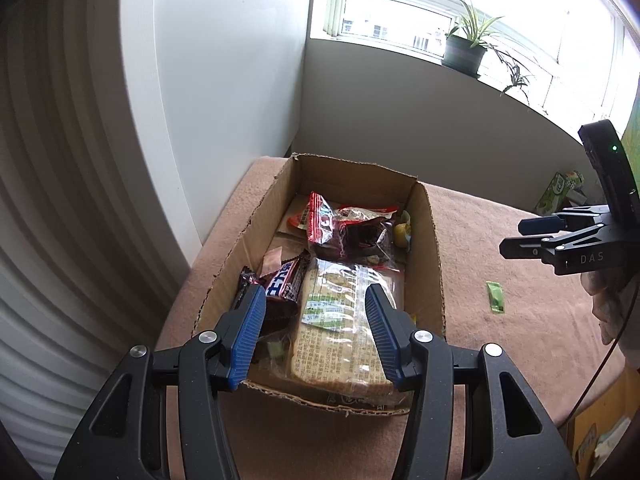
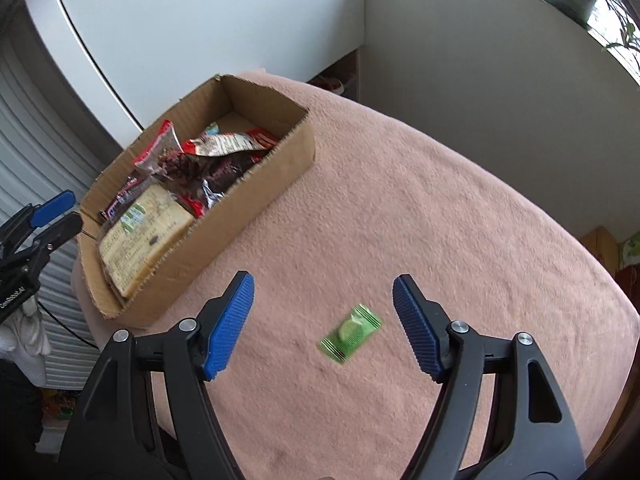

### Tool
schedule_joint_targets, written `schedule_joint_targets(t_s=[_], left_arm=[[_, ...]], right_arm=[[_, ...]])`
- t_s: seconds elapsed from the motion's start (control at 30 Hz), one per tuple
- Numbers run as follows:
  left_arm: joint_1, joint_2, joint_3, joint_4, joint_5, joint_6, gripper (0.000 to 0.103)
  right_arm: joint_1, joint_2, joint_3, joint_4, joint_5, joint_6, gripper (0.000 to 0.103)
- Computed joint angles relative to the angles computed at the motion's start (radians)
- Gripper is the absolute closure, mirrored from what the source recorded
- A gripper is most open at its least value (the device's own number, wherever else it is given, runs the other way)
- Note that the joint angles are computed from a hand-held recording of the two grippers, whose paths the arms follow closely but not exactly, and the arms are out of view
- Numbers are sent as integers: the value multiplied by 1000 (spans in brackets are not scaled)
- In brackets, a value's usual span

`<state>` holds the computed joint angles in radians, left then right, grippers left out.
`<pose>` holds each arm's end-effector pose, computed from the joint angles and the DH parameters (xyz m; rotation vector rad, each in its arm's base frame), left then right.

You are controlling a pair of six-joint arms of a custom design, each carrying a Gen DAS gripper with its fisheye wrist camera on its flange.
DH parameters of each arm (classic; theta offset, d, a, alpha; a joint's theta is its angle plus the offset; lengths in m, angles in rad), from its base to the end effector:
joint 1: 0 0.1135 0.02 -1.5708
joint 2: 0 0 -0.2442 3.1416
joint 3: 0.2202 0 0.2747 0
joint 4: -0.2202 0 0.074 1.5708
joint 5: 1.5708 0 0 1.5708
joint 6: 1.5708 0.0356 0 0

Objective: Organize snacks
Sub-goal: 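Grasp the green wrapped candy with the right gripper and drop it in the box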

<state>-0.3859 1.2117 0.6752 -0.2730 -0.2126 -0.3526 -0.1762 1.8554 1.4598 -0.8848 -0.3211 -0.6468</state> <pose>0.2533 -0.0948 0.1779 -0.0614 2.3587 -0.1059 0.3858 -0.0573 0.1967 -0.7016 2.6484 0.2463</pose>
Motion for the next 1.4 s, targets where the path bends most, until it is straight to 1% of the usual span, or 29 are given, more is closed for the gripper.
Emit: schedule_joint_targets(t_s=[0.07,0.17,0.2,0.23,0.3,0.33,0.37,0.53,0.57,0.6,0.67,0.77,0.8,0.93,1.0,1.17,1.3,1.4], left_arm=[[-12,-34,-31,1,-7,-4,52],[-27,-91,-75,-6,-11,-19,52],[-33,-112,-89,-11,-17,-23,52],[-39,-135,-105,-17,-24,-27,52],[-45,-187,-138,-28,-28,-38,52],[-48,-214,-156,-36,-31,-44,52],[-49,-239,-173,-44,-33,-51,52],[-53,-327,-251,-81,-33,-85,52],[-52,-346,-268,-88,-29,-96,52],[-50,-367,-285,-96,-23,-106,52],[-44,-404,-314,-109,-12,-123,52],[-35,-455,-344,-130,-2,-137,52],[-34,-469,-351,-137,-3,-141,52],[-20,-527,-371,-164,0,-145,52],[-18,-546,-376,-174,1,-150,52],[-6,-575,-388,-187,9,-147,52],[4,-563,-389,-174,10,-137,52],[4,-553,-385,-168,10,-133,52]], right_arm=[[-18,25,-7,7,19,35,28],[-44,104,41,-42,15,95,29],[-51,121,47,-48,14,108,30],[-54,134,51,-52,17,116,33],[-51,156,56,-61,27,125,49],[-49,165,58,-65,32,131,52],[-46,171,60,-67,34,139,55],[-27,183,60,-50,42,180,55],[-22,184,60,-47,46,186,57],[-14,184,59,-42,53,192,63],[4,180,51,-31,72,196,69],[29,164,33,-9,110,186,74],[44,153,14,9,124,189,78],[72,117,-41,54,153,177,79],[78,93,-67,61,150,185,79],[77,7,-115,60,105,178,79],[111,-94,-155,66,74,170,79],[141,-144,-142,49,40,169,79]])
